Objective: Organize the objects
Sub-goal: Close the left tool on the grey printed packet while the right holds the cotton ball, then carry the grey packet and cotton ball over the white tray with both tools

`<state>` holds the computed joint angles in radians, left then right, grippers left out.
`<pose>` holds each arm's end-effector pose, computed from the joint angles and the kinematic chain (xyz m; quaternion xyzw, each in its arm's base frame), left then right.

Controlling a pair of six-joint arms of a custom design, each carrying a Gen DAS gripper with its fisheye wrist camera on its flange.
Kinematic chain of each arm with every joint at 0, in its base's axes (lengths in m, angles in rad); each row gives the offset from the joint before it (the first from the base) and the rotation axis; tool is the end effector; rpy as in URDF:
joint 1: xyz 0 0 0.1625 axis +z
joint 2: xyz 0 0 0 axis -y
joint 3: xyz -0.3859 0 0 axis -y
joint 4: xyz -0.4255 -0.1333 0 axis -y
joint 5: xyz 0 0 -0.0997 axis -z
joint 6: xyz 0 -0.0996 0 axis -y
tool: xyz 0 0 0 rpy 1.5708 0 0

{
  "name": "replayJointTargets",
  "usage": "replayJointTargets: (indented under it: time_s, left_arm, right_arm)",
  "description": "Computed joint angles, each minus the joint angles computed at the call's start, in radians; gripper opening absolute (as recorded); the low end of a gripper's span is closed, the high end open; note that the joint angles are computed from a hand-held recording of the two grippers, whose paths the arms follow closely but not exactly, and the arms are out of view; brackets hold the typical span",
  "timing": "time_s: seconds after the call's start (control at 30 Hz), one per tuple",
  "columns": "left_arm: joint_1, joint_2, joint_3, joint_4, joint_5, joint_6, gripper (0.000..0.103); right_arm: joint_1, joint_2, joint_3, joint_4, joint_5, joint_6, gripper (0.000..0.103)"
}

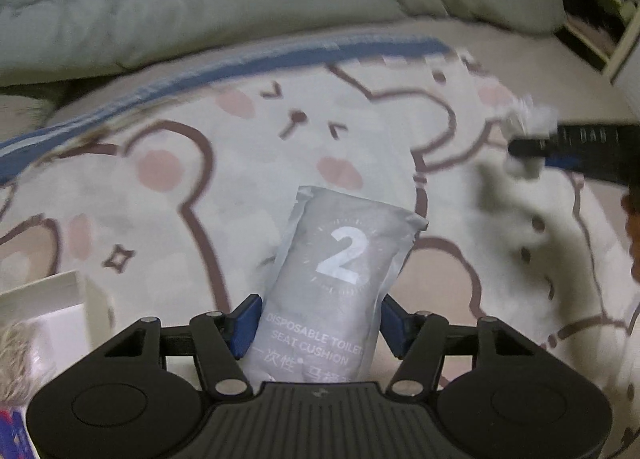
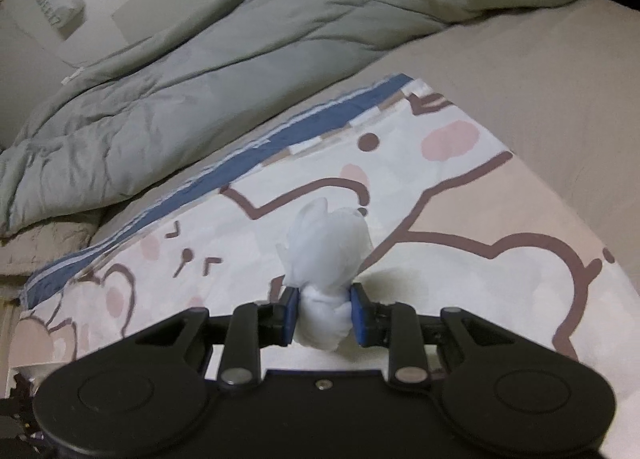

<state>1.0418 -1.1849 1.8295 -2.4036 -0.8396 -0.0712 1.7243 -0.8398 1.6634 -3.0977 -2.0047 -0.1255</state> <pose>-0.1289 -0.6164 0.2102 0.1783 0.9131 -0.1890 0.3141 0.1945 -0.6593 0.1332 0.0541 -0.9182 0.3392 0.1974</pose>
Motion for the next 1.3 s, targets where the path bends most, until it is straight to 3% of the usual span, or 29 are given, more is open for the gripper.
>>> replayJointTargets:
  time_s: [0.27,0.73,1.07,1.3]
  left_arm:
    - [-0.073,-0.122,0.115,-0.094,0.105,-0.055,0.063]
    - [-0.148,-0.381,0.292,-0.050,0.187,-0.125,0.063]
    - [-0.123,-0.594,0.348,0.019,0.244,-0.184,0.063]
    - [-0.068,-0.642,0.360,-0.025,0.271,-0.165,0.063]
  right_arm:
    - [0.061,-0.045,0.061,-0.003,-0.002,-0.046,0.028]
    - [0.201,-0.089,0.158,-0.039,0.045,-0.071,0.028]
    - [0.277,-0.021,0.134,-0.040,0.076,-0.029,0.028]
    - [0.310,0.046,0.084,-0.010,0.112,-0.004,0.028]
